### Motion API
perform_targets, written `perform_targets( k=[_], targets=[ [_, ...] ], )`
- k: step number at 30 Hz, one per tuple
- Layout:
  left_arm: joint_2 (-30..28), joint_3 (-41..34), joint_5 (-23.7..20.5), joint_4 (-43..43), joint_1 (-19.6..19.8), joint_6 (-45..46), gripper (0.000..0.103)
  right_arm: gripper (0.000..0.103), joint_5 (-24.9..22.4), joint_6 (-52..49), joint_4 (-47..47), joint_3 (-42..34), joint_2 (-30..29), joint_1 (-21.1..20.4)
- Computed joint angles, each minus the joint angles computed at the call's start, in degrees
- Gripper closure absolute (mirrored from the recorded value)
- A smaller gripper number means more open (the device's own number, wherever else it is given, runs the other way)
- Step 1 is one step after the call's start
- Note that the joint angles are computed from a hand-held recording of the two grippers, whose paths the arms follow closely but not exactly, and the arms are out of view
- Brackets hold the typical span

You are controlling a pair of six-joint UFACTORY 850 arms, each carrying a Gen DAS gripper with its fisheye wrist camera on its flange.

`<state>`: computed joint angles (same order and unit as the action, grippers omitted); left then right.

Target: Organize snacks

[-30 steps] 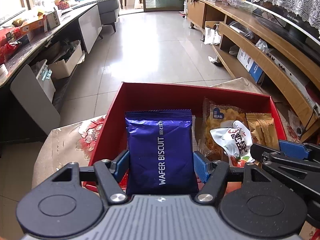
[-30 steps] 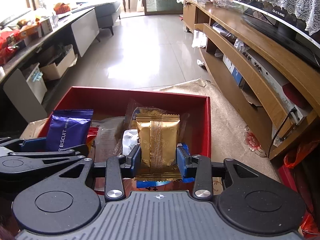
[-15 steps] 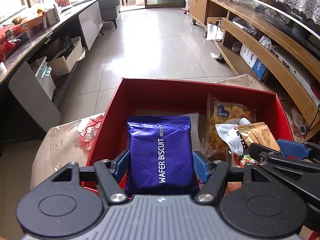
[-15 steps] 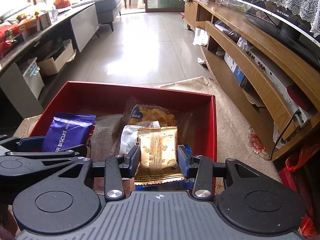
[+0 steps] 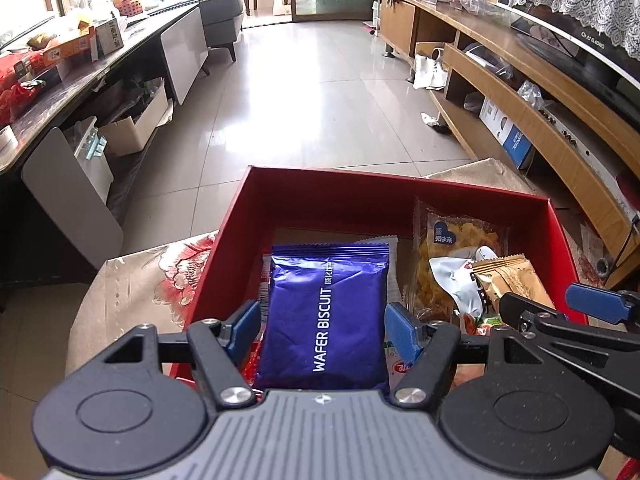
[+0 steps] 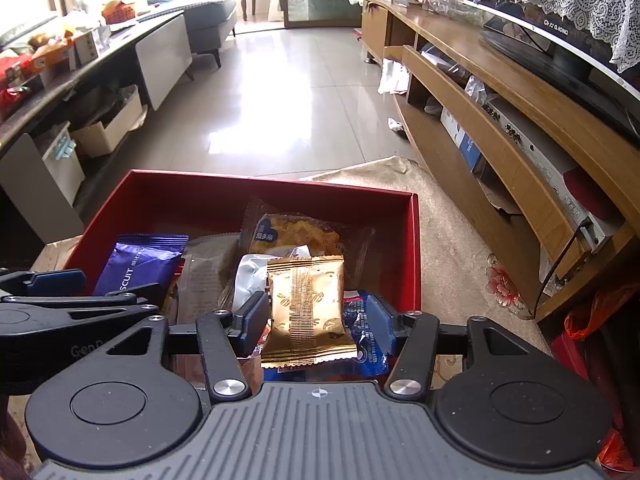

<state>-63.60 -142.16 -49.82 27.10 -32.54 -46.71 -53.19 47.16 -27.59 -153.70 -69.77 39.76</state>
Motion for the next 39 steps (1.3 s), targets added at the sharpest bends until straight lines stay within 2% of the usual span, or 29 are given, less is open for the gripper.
perform_targets(
  k=[7, 13, 22, 24, 39],
  targets=[
    [2.7, 4.2, 2.0, 1.3, -0.2, -1.5, 0.037, 0.036, 2.8, 3.3, -2.1, 5.7, 3.5, 0.1],
    [5.5, 8.7, 2.8, 4.0, -0.9, -3.2, 0.037, 0.032, 5.3, 8.2, -5.2, 15.0, 8.8, 0.5],
    [13.4, 20.9, 7.8, 7.2, -1.8, -8.1, 0.036, 0.029, 8.3, 14.8, -10.4, 26.4, 15.9, 2.1],
    [15.1, 23.8, 8.5, 8.1, -2.1, -9.7, 0.032, 0.028, 8.6, 16.8, -12.1, 29.0, 17.5, 2.7],
    [24.6, 39.6, 12.3, 14.6, -4.4, -19.0, 0.022, 0.024, 9.9, 23.9, -17.0, 40.4, 24.4, 5.6]
  ],
)
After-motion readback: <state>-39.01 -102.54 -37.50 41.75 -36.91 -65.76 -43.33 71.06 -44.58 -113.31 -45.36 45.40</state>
